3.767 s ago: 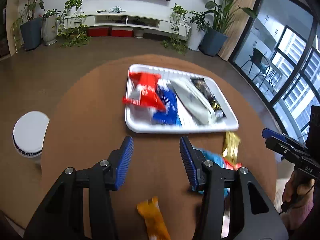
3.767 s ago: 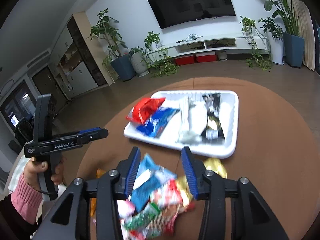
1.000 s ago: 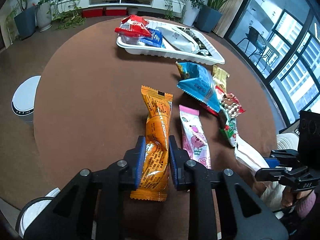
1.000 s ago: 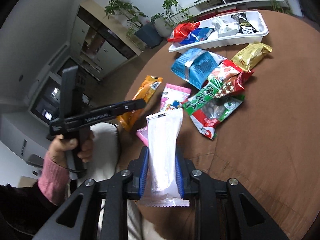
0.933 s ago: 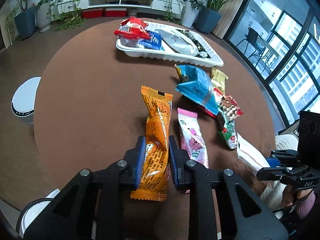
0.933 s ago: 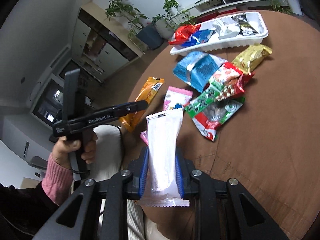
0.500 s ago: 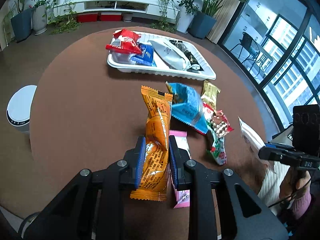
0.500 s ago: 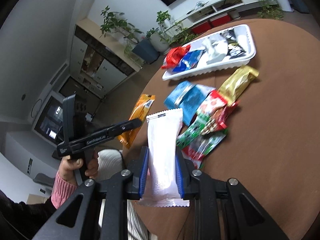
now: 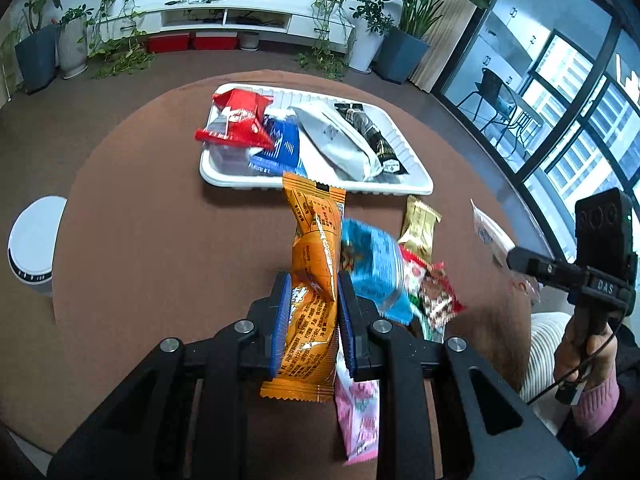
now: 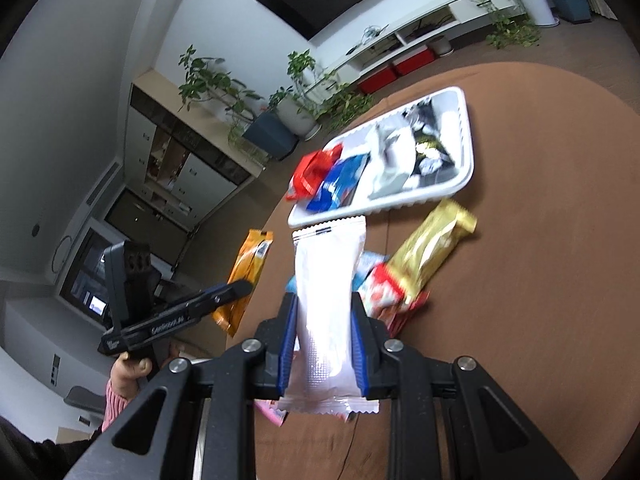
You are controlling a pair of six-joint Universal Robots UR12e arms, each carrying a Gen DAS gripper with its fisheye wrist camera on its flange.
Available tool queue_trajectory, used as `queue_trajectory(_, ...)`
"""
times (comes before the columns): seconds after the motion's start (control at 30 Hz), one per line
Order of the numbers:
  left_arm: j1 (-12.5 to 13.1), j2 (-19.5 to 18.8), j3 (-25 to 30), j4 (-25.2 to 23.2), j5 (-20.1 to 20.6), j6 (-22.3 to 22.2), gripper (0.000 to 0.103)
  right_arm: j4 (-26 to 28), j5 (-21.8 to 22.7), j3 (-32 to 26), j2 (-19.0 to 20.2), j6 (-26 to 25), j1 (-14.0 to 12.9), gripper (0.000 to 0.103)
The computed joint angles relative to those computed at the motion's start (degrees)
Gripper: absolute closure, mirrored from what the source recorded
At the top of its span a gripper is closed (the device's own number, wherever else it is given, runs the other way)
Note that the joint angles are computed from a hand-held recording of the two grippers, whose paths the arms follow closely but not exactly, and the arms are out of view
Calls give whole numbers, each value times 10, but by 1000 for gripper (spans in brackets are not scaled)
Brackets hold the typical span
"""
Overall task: Organize snacks
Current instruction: 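Grasp the orange bar with the left tool while the right tool grasps the white packet, then lower the orange bar and white packet into the tray and open both tools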
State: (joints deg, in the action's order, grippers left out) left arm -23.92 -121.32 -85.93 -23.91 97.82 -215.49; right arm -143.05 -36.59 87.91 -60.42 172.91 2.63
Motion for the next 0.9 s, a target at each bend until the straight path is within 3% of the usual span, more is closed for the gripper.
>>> queue_trajectory(0.37,25,-32,64,-29,-31,12,83,-36,-43,-79,52,64,6,76)
queue_trajectory(0.9,45,-90,165,-101,-38,24,82,-31,-106,-185,121,97,23,76)
